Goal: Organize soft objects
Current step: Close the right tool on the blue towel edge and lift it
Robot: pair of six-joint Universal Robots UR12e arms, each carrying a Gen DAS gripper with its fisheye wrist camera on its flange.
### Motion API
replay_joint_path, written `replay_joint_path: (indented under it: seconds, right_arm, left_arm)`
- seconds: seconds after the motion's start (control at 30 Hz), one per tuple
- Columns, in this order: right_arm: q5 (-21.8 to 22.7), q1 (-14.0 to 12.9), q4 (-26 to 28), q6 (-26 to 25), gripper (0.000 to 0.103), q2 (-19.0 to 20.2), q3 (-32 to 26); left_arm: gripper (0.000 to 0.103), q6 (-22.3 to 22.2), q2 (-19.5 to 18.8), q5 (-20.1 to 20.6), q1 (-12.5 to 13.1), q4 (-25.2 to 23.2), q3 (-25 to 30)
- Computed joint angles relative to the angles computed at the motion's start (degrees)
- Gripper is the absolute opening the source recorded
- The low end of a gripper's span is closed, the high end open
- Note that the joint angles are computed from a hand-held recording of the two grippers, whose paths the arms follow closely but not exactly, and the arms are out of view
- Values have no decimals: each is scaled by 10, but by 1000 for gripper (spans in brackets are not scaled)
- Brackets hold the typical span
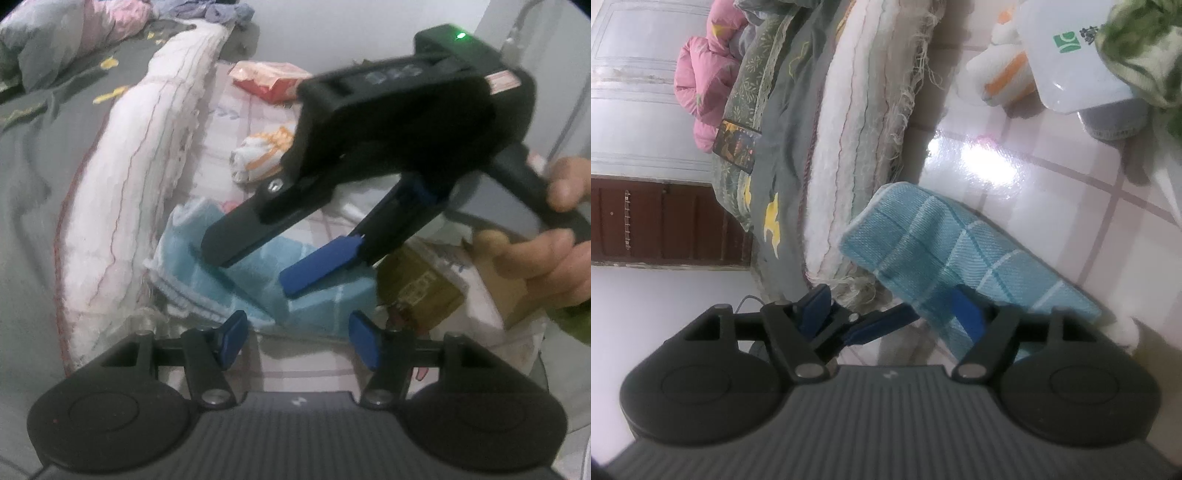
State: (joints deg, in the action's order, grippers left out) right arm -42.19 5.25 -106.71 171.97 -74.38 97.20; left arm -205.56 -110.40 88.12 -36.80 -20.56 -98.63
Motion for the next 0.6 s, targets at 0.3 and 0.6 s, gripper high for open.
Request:
replay_joint_path:
  seconds: [0.3, 0.6]
  right_arm:
    - [5, -1, 5, -7, 76, 4, -1]
    - [35, -11, 13, 15, 77, 12, 3]
  left_arm:
    - [62, 9, 3, 7, 0, 2, -1]
    - [62, 26, 9, 28, -4, 45, -14]
